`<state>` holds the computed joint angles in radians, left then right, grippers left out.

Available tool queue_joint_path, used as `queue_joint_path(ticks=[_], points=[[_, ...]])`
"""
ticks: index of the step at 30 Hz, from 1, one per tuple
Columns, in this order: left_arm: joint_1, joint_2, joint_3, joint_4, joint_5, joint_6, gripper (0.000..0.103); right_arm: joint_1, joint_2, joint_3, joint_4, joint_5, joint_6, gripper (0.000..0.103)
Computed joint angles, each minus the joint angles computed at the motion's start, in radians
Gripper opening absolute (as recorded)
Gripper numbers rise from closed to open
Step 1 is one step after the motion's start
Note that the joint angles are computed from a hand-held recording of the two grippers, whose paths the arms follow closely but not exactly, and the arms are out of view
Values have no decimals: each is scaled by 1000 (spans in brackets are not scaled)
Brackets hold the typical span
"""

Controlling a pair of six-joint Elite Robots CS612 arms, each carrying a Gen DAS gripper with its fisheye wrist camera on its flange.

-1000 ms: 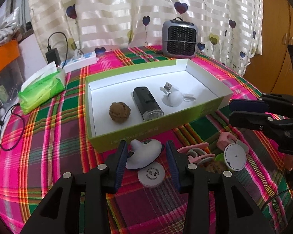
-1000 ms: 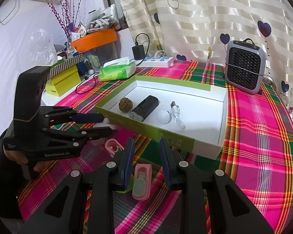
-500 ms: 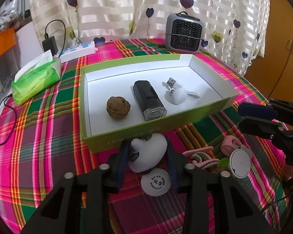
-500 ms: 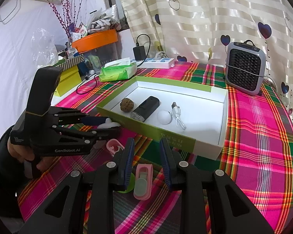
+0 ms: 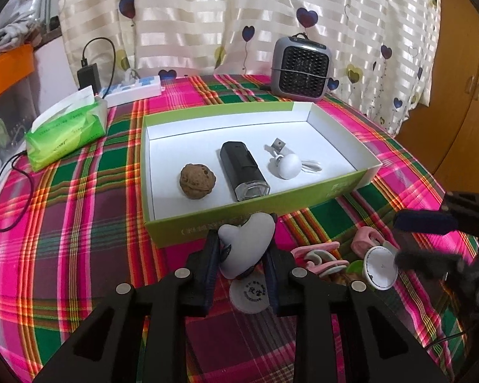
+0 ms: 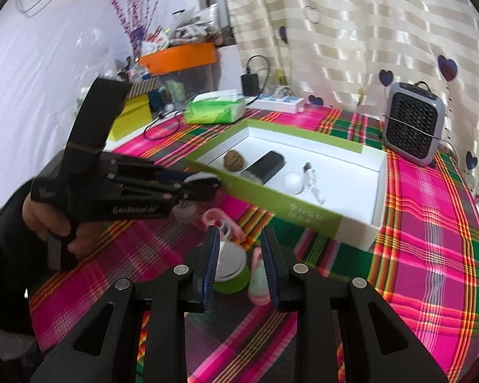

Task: Organize objects
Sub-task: 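Move left gripper to white plastic piece while right gripper moves to white-green dome, then close left gripper on white plastic piece while right gripper closes on white-green dome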

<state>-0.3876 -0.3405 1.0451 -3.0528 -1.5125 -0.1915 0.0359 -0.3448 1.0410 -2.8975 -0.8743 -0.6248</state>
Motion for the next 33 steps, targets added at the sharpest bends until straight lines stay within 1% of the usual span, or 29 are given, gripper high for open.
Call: queue_joint_path(ticks=[1,5,16,18,23,25,27,33], points=[[0,-1,3,-6,2,0,24,3,-3,5,5,-11,-16,38],[-1,-4,11,-24,0,2,24,7,-6,12,11,-29,-36,38],[-2,-7,18,-35,-6,7,24,25,-10,6,77,-103,-112,38],[-2,-7,18,-36,-6,7,24,27,-8,3,81,-115,-109,38],[-4,-10,25,-46,-12,11,24,25,-6,-1,80,-115,-102,38],[-5,-11,28,-51,-15,13,24,26,-6,-1,75,-119,-97,36],[-5,-13,31,-57,-21,13,24,25,-5,-2,72,-121,-91,36],[-2,-14,35,-74,-39,14,24,21,-3,-1,37,-110,-51,36]])
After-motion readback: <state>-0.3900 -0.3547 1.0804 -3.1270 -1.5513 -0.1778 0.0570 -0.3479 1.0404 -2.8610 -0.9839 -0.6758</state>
